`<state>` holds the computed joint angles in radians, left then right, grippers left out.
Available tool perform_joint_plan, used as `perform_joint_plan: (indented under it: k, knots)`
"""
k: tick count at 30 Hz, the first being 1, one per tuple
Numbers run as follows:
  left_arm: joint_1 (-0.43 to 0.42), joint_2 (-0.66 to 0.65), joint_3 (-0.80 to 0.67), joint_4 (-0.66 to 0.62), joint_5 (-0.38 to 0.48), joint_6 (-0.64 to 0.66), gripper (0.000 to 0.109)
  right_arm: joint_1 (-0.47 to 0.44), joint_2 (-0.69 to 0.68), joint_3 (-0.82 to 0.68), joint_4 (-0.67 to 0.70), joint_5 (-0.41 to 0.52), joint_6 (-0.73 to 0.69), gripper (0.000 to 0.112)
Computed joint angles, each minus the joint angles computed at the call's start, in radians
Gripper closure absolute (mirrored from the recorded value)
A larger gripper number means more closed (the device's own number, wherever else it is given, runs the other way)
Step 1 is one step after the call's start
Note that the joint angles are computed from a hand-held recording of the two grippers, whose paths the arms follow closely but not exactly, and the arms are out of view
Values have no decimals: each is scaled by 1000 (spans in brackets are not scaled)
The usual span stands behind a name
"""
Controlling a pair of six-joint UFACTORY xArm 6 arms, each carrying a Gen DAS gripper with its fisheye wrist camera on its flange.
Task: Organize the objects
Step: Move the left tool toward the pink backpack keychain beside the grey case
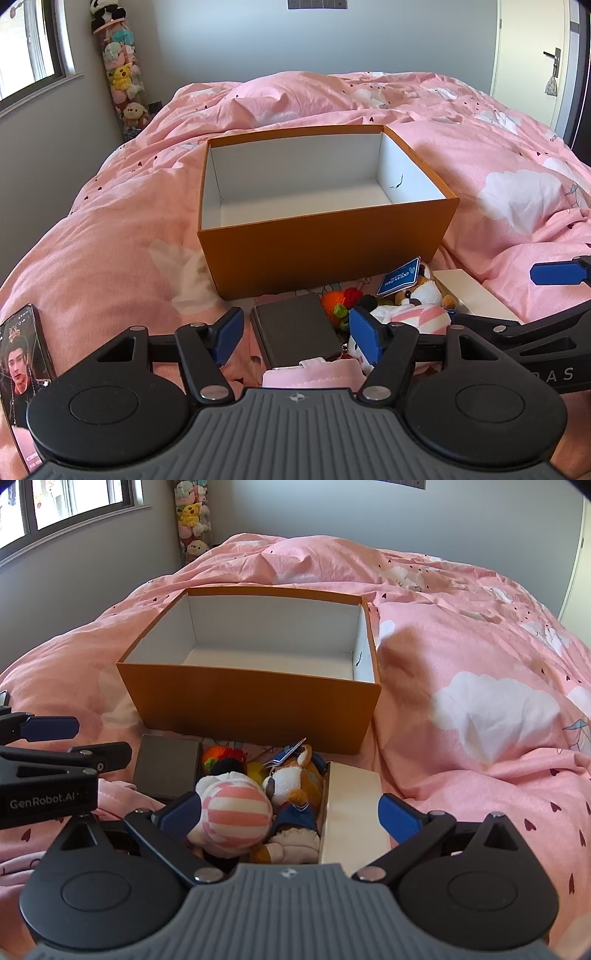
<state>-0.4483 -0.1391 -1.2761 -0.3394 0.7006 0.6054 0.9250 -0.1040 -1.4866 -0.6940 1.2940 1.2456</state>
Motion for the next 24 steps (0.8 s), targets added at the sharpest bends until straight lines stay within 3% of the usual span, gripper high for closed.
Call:
perform_joint_plan:
  k: [16,24]
  knots:
    - [-1,9,-18,22,34,-17,33,-11,10,-6,31,-6,-22,11]
    - [14,35,-63,13,101,-1,40,-25,12,-2,63,-26,-43,11]
